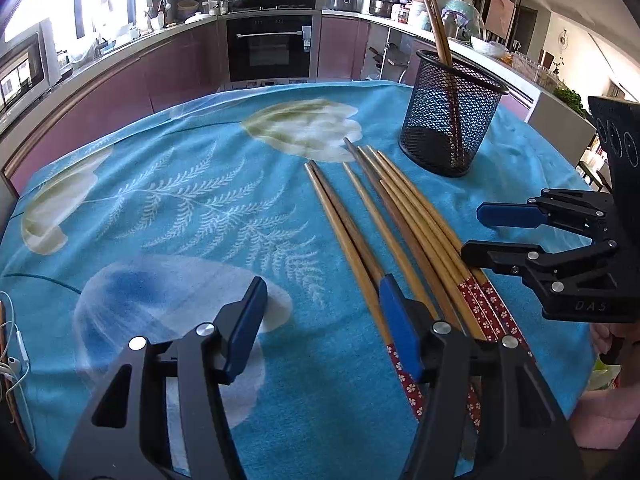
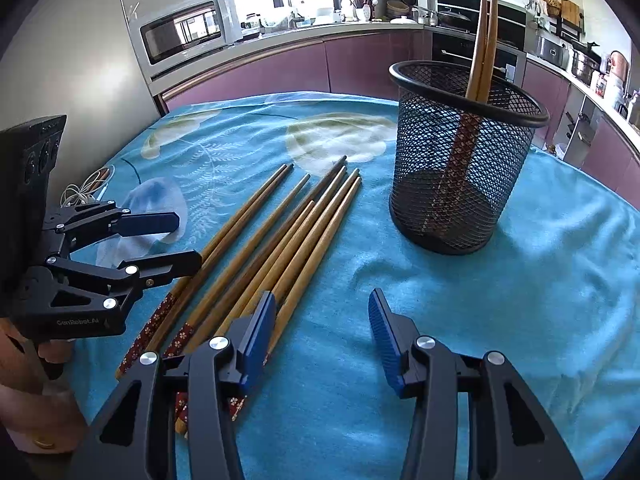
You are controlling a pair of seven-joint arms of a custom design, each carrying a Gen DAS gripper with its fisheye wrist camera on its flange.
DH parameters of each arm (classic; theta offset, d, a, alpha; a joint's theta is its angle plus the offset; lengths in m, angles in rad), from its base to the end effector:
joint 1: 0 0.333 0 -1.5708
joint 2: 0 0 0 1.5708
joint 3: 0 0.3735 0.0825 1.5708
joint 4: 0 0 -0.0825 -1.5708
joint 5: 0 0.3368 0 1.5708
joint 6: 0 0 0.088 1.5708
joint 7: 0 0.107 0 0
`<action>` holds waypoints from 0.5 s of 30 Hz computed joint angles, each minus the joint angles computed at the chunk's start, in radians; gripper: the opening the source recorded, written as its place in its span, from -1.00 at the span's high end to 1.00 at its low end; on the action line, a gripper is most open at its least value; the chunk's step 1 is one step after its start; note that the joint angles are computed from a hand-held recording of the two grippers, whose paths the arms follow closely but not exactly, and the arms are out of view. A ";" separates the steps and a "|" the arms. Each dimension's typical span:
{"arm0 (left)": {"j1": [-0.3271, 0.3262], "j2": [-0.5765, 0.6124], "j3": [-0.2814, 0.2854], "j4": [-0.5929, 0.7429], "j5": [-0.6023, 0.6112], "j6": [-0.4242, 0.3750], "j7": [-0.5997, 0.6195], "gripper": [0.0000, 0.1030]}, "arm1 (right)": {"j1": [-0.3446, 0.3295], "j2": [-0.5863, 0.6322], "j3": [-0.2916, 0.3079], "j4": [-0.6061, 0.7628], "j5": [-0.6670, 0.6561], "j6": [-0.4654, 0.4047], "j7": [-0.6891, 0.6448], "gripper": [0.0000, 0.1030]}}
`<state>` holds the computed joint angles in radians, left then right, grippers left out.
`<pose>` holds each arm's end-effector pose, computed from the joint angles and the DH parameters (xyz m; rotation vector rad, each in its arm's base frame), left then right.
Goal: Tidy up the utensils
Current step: 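Open the right gripper and move it back over the chopsticks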
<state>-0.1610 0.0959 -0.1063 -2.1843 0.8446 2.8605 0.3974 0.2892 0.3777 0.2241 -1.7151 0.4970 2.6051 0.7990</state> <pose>0.5176 -0.1824 0.4856 -1.9638 1.6746 -0.6815 0.6036 0.3006 0.5054 -2.3447 0.8401 -0.1679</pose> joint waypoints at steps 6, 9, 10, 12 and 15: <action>-0.001 0.002 -0.005 0.006 -0.026 -0.028 0.034 -0.01 | 0.008 -0.002 -0.010 -0.002 -0.025 0.008 0.018 0.12; 0.005 0.003 -0.003 0.004 -0.052 -0.008 0.046 0.05 | 0.017 0.005 -0.019 0.009 -0.053 0.003 0.040 0.17; 0.006 0.005 -0.001 0.006 -0.055 -0.006 0.047 0.07 | 0.021 0.007 -0.022 0.010 -0.065 0.005 0.048 0.21; 0.006 0.012 0.001 0.017 -0.063 -0.010 0.057 0.14 | 0.025 0.015 -0.022 0.020 -0.081 0.008 0.059 0.23; 0.006 0.028 0.003 0.034 -0.094 -0.013 0.090 0.21 | 0.029 0.028 -0.022 0.037 -0.099 0.010 0.078 0.28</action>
